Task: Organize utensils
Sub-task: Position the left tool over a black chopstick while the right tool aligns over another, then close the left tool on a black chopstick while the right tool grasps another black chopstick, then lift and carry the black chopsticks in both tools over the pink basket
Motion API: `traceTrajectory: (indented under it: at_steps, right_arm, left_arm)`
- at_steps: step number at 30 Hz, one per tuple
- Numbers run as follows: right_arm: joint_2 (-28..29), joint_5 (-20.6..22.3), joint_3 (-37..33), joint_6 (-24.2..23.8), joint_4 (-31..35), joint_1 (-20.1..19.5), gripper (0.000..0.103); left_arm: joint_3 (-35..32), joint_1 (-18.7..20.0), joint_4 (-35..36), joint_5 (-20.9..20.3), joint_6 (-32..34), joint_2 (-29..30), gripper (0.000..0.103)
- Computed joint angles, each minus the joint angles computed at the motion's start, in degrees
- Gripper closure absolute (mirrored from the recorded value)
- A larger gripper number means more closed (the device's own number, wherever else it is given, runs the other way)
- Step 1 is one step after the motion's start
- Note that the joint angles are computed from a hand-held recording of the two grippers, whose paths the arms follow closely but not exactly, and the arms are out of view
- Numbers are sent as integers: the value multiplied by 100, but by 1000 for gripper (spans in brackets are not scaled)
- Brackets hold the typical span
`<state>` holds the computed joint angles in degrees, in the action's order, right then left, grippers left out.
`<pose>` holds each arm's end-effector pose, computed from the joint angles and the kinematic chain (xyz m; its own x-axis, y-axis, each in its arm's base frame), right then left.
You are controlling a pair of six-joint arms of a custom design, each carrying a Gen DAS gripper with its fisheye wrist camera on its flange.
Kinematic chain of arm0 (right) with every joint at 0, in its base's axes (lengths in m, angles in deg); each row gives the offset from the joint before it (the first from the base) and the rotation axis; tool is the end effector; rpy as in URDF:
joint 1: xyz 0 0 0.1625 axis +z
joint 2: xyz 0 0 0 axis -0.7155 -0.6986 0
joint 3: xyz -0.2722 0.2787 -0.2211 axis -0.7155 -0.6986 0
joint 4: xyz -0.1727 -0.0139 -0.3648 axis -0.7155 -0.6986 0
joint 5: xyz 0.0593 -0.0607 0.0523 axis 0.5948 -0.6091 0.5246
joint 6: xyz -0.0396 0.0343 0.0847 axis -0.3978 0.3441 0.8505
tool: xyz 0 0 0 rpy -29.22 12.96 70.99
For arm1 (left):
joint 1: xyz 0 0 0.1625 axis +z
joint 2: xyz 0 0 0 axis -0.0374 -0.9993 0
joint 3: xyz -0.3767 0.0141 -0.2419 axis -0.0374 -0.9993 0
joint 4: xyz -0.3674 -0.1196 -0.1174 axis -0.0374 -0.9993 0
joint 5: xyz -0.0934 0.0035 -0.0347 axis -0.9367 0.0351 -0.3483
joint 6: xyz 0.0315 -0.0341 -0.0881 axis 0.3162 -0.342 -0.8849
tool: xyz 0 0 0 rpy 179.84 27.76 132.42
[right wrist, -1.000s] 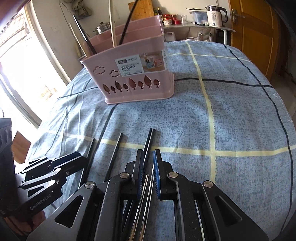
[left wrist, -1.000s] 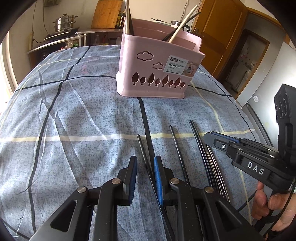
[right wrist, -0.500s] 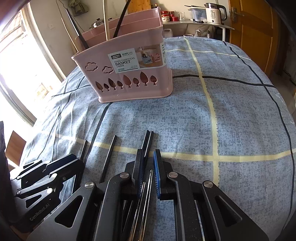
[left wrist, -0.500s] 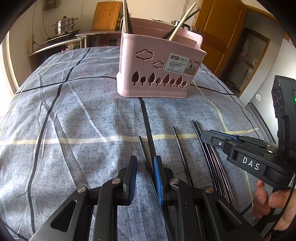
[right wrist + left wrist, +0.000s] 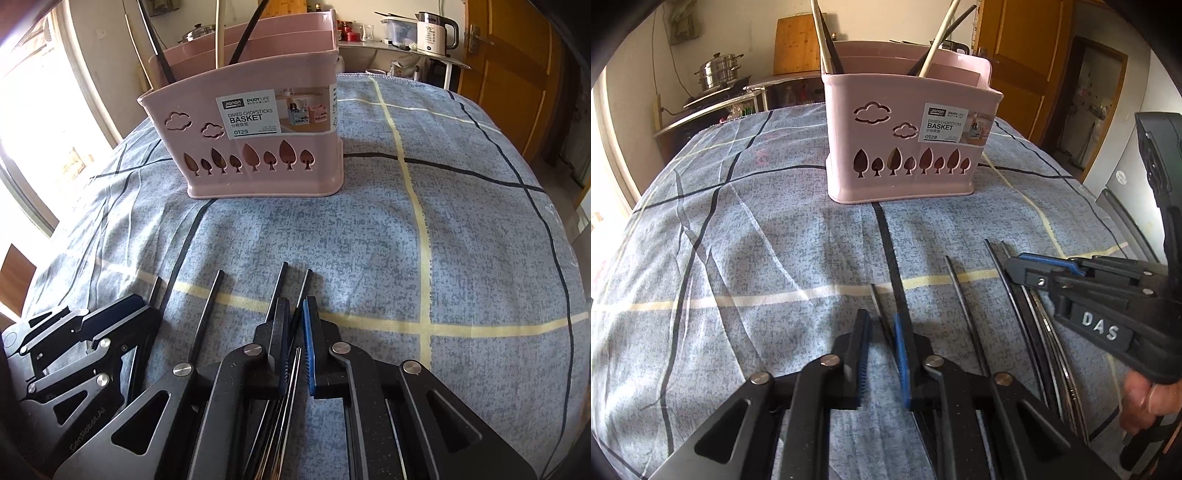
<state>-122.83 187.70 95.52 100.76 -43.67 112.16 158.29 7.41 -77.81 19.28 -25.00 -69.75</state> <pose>0.0161 -0.2528 0.1974 -0.7884 -0.2229 0.5734 -0.4570 0.8362 -0.3032 -0.2753 -0.2215 -0.0512 -0.7434 0.1599 -0.6495 0.4859 0.7963 -0.3602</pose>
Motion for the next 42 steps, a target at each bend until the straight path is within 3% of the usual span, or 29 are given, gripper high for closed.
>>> traceTrajectory:
  at_steps: [9, 15, 19, 29, 42]
  right_arm:
    - [-332, -367, -79, -61, 521, -567, 96]
    - [-37, 244, -209, 171, 355, -9, 96]
    - [11, 248, -254, 219, 368, 26, 96]
    - [-388, -306, -422, 387, 924, 27, 97]
    - [-1210, -754, -918, 848, 1596, 961, 98]
  left_arm:
    - [360, 142, -455, -207, 46, -316, 95]
    - [111, 282, 52, -267, 240, -378, 95]
    - [124, 396, -86, -330, 364, -434, 96]
    - [158, 550, -373, -297, 633, -838, 97]
    - [-338, 272, 509, 539, 1275, -1895, 99]
